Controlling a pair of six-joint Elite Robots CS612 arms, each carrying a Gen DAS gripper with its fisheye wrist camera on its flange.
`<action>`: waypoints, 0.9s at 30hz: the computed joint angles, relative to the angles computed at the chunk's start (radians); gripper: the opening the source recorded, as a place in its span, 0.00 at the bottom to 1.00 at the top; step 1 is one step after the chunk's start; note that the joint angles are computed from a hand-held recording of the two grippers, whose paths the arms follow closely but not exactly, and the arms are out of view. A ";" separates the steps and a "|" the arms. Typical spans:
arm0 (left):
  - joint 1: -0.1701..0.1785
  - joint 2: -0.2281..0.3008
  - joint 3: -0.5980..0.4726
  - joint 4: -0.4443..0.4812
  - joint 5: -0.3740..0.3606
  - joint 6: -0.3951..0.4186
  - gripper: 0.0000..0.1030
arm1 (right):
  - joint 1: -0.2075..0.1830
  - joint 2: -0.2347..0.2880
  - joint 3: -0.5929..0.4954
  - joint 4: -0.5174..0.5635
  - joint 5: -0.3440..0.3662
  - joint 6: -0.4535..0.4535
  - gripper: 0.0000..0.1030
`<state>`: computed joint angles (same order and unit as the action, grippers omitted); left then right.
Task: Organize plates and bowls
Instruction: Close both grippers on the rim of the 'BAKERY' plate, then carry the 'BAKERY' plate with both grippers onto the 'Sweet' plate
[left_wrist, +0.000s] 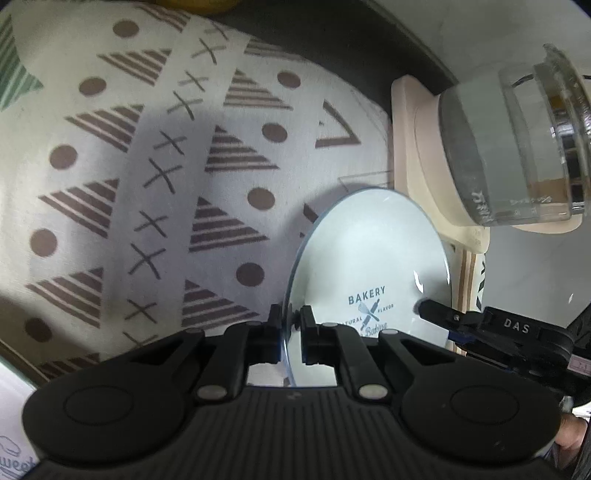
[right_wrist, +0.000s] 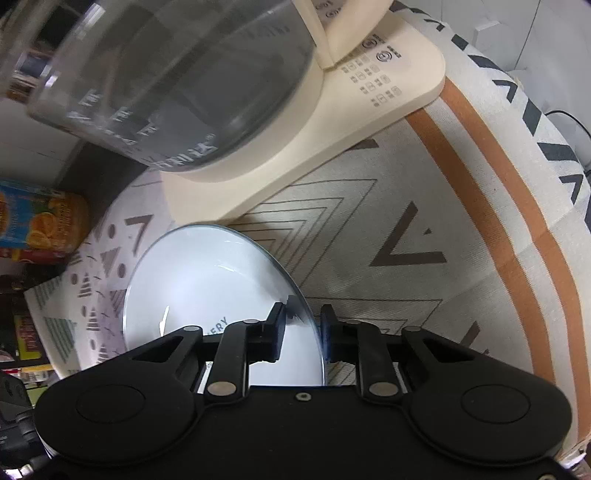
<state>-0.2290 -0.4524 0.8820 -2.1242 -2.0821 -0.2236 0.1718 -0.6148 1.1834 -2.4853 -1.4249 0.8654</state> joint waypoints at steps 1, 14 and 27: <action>0.002 -0.002 0.003 -0.011 -0.001 -0.001 0.07 | 0.001 -0.003 0.006 -0.016 0.000 0.001 0.15; 0.030 -0.061 0.086 -0.164 0.002 -0.058 0.06 | 0.018 -0.008 0.025 -0.218 0.004 0.030 0.06; 0.073 -0.135 0.197 -0.325 0.042 -0.135 0.07 | 0.061 0.006 -0.009 -0.309 0.038 0.013 0.06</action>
